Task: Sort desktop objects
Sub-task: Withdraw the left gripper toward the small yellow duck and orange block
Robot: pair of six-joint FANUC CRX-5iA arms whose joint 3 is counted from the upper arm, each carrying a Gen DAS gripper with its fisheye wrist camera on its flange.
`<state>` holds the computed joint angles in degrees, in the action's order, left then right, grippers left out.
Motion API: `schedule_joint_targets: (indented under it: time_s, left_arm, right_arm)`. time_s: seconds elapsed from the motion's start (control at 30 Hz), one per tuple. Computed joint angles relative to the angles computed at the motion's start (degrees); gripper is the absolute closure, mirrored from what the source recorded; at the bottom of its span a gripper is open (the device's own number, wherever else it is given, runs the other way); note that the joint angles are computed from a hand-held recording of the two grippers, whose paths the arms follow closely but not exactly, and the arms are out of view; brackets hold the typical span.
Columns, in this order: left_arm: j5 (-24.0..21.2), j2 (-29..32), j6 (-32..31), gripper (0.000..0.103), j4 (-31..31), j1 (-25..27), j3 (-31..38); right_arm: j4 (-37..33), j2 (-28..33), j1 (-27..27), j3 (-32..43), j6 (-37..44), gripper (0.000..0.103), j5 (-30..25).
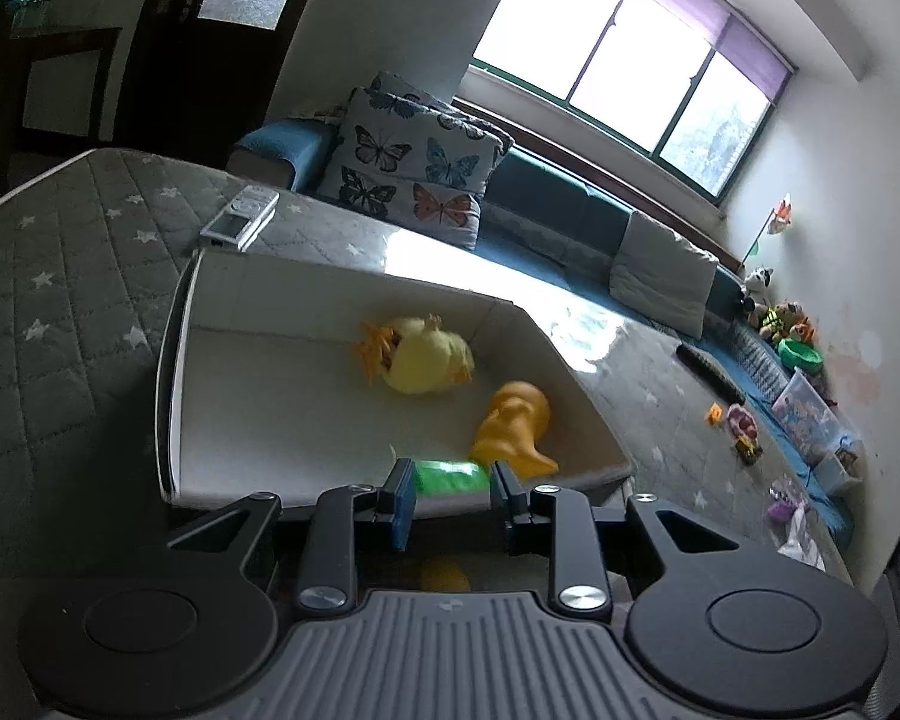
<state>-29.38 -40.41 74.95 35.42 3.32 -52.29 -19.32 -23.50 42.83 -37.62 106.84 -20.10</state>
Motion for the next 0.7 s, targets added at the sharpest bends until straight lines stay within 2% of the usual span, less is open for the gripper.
schedule_joint_targets:
  time_s: [0.23, 0.37, 0.47, 0.5, 0.7]
  left_arm:
    - [-1.86, 0.52, 2.23, 0.073, -1.71, -0.73, -0.60]
    - [-2.00, 1.42, 2.70, 0.073, -1.71, -0.57, -0.68]
    - [-1.73, 2.24, 2.11, 0.073, -0.86, -0.74, -0.88]
    - [-1.66, 2.38, 1.79, 0.073, -0.48, -0.78, -1.05]
    - [-1.09, 3.92, 0.33, 0.073, 1.83, -1.44, -1.64]
  right_arm:
    - [3.62, 0.45, 3.50, -2.31, -5.86, 0.034, 0.64]
    - [2.52, 2.09, 3.85, -1.53, -5.79, 0.034, 0.11]
    - [2.80, 2.92, 4.22, -1.37, -6.41, 0.036, 0.13]
    - [2.99, 3.32, 4.30, -1.28, -6.79, 0.040, 0.16]
    - [4.10, 4.56, 4.33, -1.35, -8.72, 0.045, 0.62]
